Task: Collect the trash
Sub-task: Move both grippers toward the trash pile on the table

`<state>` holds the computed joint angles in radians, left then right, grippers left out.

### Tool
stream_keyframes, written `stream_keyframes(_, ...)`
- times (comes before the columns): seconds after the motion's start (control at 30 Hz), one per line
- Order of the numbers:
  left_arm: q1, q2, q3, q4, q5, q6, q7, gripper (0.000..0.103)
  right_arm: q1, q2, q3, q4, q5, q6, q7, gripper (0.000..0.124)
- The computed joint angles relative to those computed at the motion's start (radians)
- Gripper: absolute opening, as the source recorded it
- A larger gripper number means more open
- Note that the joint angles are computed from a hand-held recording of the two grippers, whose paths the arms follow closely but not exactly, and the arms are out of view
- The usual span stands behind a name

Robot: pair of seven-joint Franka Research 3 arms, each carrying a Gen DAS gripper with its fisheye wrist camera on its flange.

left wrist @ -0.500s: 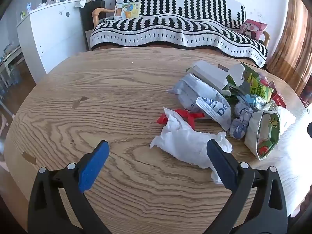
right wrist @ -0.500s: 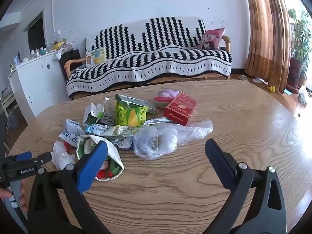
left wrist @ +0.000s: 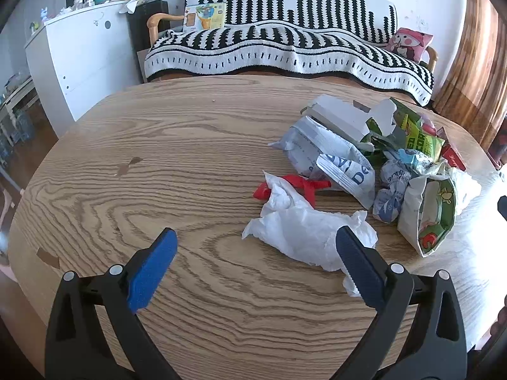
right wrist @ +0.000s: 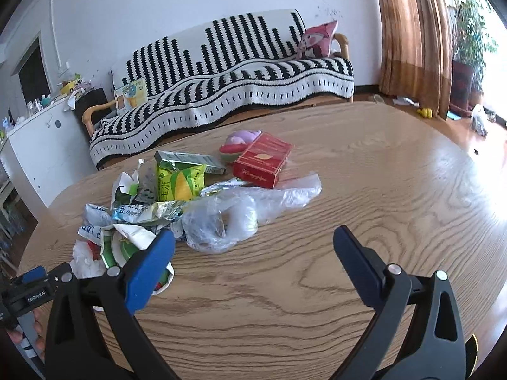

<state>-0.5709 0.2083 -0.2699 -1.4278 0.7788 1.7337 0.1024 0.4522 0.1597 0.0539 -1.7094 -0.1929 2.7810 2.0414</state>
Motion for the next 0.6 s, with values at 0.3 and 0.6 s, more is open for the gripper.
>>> stream_keyframes(0.3,0.003,-0.010,-0.001,-0.014,-0.002,0.018,-0.005,0.097,0.009,0.017,-0.011,0.006,0.002,0.041,0.026,0.097)
stream_keyframes(0.6,-0.012,-0.005,-0.009,0.015,0.027,0.041,-0.007,0.097,0.002,0.015,-0.007,0.002,0.033,0.042,0.010,0.097)
